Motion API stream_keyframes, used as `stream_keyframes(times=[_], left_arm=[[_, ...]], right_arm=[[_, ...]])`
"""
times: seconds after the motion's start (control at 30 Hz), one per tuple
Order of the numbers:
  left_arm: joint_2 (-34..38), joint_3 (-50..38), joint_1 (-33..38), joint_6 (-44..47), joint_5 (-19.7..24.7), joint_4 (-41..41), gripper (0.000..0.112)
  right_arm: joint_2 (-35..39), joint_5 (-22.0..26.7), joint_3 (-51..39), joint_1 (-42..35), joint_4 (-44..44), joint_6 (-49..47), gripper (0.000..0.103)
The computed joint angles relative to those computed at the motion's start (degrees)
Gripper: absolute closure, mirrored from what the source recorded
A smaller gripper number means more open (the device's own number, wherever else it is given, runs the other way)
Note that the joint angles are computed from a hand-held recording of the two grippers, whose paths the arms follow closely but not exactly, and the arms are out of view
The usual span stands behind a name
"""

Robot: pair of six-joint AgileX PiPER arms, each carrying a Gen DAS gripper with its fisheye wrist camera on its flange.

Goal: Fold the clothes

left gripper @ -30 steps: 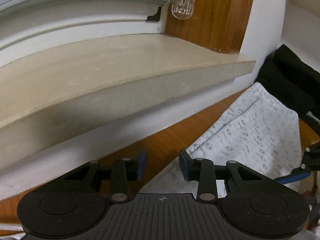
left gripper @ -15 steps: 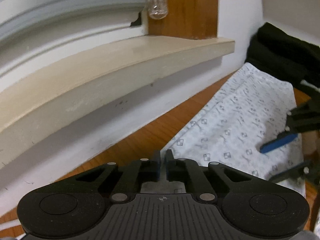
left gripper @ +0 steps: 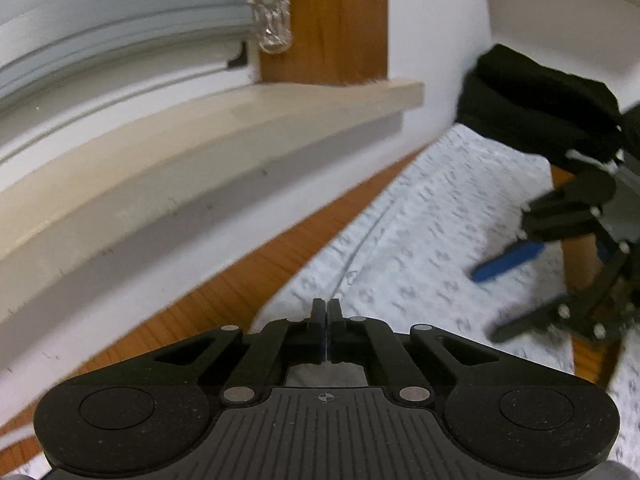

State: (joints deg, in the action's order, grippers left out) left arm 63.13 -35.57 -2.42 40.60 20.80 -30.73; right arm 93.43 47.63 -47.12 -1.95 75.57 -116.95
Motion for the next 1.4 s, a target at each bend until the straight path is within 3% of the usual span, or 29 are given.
stream_keyframes(times=[0.13, 0.33, 0.57, 0.67, 0.73, 0.87, 1.03, 1.1, 1.2, 1.3, 1.4], left_arm=[[0.7, 0.0, 0.9, 2.5, 0.9, -2.8, 0.112], [-0.2, -2.7, 8.8, 14.9, 7.4, -14.9, 0.111], [5.7, -5.7, 15.6, 15.9, 8.8, -14.4, 0.107], [5.4, -4.0, 18.0, 22.5, 11.4, -19.0, 0.107], [4.3, -3.1, 18.1, 24.1, 11.9, -20.1, 0.095], [3.0, -2.3, 18.0, 25.1, 13.6, -20.8, 0.094], [1.8, -0.9, 16.3, 24.7, 12.6, -20.0, 0.095], [0.0, 0.9, 14.9, 24.6, 9.6, -19.9, 0.108], [-3.4, 3.6, 12.2, 24.2, 5.7, -19.5, 0.111], [-8.3, 5.9, 6.9, 16.7, 1.4, -11.9, 0.111], [-11.1, 6.7, 3.2, 8.7, 1.5, -4.1, 0.111]], right_arm=[[0.0, -0.4, 0.0, 0.2, 0.2, 0.0, 0.054], [0.1, -0.8, 0.0, 0.2, 0.3, 0.5, 0.05], [0.0, -0.7, 0.2, -0.1, 0.4, 0.0, 0.05], [-0.1, -0.5, 0.1, -0.2, 0.1, 0.4, 0.05], [-0.2, -0.7, 0.1, -0.1, 0.0, 0.4, 0.05], [-0.9, -3.7, -2.4, 2.6, -0.3, 2.6, 0.052], [0.1, -6.9, -4.2, 6.3, 0.0, 3.4, 0.052], [1.2, -7.6, -5.8, 7.8, 0.2, 4.2, 0.052], [3.3, -9.2, -9.3, 10.0, 1.8, 4.6, 0.052], [6.4, -10.2, -14.2, 11.6, 0.4, 6.8, 0.052], [8.7, -8.5, -17.5, 12.3, -2.0, 7.1, 0.052]])
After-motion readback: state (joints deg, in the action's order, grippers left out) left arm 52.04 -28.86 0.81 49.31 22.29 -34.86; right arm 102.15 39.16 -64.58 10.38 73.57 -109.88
